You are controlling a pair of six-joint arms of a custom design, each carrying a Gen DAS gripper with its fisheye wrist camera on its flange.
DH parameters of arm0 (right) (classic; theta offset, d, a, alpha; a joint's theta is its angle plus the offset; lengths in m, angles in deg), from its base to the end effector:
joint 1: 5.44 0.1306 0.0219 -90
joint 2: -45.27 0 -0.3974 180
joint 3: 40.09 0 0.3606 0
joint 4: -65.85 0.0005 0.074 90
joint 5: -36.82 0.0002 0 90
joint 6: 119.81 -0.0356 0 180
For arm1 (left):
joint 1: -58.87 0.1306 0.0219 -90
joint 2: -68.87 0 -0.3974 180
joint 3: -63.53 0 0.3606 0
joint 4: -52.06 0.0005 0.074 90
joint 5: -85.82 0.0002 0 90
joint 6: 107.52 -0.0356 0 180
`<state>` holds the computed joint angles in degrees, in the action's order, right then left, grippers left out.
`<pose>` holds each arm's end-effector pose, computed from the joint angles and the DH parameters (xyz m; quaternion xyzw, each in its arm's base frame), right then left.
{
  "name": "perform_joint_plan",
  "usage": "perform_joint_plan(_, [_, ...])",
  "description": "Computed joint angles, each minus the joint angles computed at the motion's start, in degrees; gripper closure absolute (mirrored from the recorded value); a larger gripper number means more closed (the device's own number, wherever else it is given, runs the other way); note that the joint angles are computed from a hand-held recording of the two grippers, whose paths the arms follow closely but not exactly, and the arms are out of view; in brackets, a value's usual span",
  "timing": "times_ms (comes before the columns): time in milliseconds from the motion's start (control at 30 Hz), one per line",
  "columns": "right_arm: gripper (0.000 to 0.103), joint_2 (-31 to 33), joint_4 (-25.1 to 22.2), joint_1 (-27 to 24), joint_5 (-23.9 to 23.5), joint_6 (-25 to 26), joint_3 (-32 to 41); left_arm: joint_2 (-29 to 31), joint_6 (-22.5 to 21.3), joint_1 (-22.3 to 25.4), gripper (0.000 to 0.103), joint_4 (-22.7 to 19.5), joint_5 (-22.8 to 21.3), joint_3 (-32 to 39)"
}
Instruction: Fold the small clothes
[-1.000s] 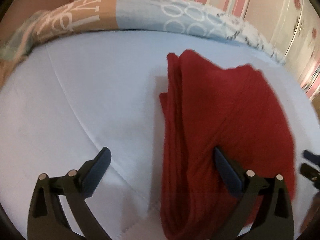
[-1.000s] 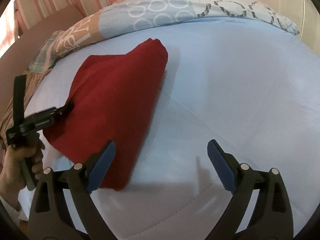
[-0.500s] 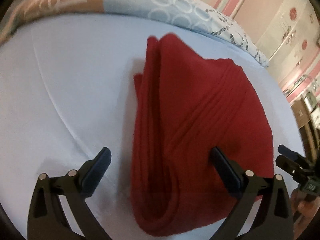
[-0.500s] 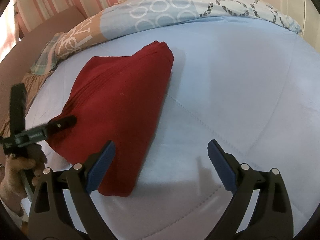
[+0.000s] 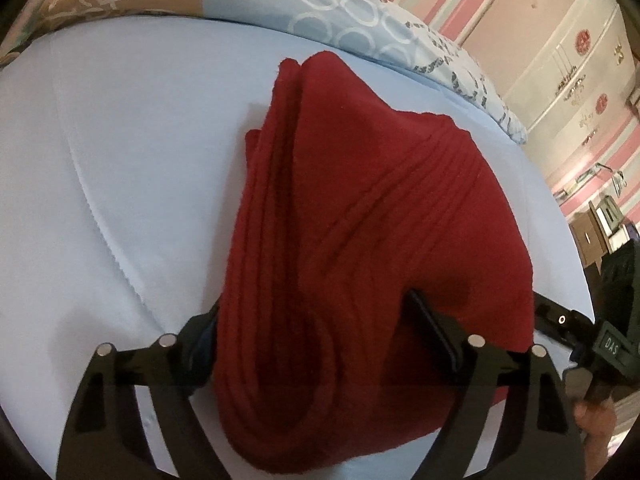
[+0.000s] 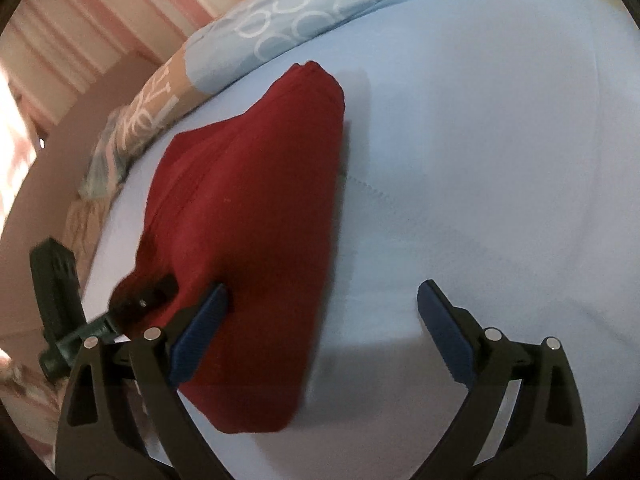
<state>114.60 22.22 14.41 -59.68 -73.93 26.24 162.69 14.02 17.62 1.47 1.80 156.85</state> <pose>0.2967 0.1109 0.4039 0.1745 0.9114 0.2401 0.2850 0.3562 -0.3180 0.4387 0.0970 0.9368 -0.2369 0.2386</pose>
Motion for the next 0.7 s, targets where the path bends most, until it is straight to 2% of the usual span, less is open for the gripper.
perform_joint_plan(167, [0.008, -1.83, 6.22, -1.88, -6.29, -7.02, -3.63, -0.97, 3.05, -0.09, 0.019, 2.19, -0.31, -1.75])
perform_joint_plan(400, [0.008, -3.20, 10.82, -3.40, -9.76, -9.17, -5.05, -1.87, 5.50, 0.38, 0.020, 4.08, -0.05, -2.73])
perform_joint_plan(567, [0.008, -0.96, 8.63, -1.12, -8.54, -7.12, -2.82, -1.35, 5.30, 0.15, 0.020, 3.49, -0.06, -2.50])
perform_joint_plan(600, [0.009, 0.00, 7.83, -0.45, -7.86, -6.48, -2.06, -1.00, 5.14, -0.11, 0.020, 3.17, -0.53, -2.12])
perform_joint_plan(667, [0.023, 2.28, 6.13, 1.31, -6.53, -4.76, -0.31, -0.62, 5.05, -0.36, 0.020, 2.70, -1.22, -1.54])
perform_joint_plan(700, [0.036, 2.85, 5.68, 2.09, -5.55, -4.20, 0.11, -0.33, 4.92, -0.58, 0.020, 2.11, -1.90, -1.15])
